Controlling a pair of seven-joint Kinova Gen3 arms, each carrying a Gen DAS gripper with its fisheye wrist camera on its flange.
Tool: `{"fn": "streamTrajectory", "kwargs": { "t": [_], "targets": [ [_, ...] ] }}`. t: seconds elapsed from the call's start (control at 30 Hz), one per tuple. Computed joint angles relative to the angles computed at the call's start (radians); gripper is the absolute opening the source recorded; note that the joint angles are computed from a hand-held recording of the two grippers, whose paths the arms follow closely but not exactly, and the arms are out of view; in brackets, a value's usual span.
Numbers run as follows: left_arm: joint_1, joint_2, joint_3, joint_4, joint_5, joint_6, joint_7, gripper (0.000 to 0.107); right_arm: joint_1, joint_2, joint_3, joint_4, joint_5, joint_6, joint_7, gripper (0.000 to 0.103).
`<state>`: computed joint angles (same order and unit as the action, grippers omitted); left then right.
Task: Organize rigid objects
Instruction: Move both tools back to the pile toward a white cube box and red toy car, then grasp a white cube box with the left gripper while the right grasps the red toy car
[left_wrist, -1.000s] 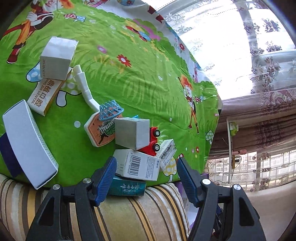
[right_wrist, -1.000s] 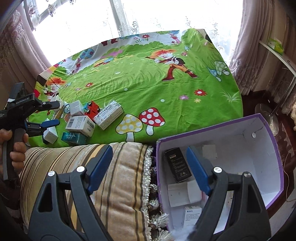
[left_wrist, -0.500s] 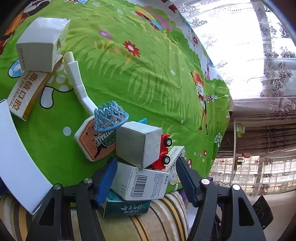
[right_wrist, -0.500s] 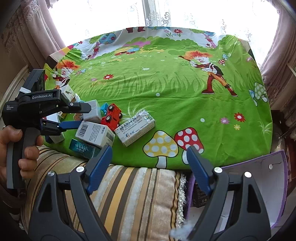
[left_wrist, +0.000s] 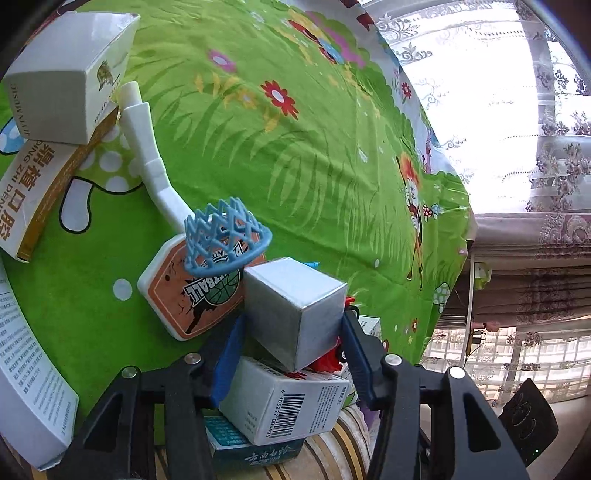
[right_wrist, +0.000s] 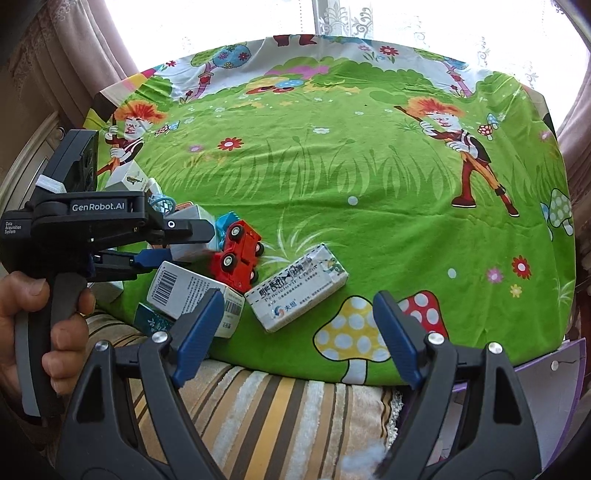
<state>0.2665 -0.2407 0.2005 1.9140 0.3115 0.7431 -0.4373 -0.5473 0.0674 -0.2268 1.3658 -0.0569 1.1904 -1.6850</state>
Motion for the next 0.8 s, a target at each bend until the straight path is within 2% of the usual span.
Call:
{"fn": "streamTrajectory", "kwargs": {
  "t": [0.13,0.3,0.57,0.8],
  "targets": [
    [-0.007,-0.037,0.024,0.007,-0.037,-0.017,0.023,0.048,-0.02,0.035,-0.004,-0.027,0.026,0.007,-0.017,0.085],
    [-0.038,-0.107,0.094,0.006,-0.121,-0.027,0.084,0.047,-0.048,0.075,-0.004,-0.062,0.049,0.017,-0.038,0.085],
    [-0.114,-0.179,0.21,-0.017,-0.244,0.028,0.165,0.047,-0.093,0.157,0.015,-0.128,0.074,0.055,-0.046,0.085],
    [-0.127,-0.186,0.224,-0.012,-0.269,0.016,0.16,0.047,-0.054,0.129,0.038,-0.091,0.071,0.025,-0.081,0.089]
  ]
}}
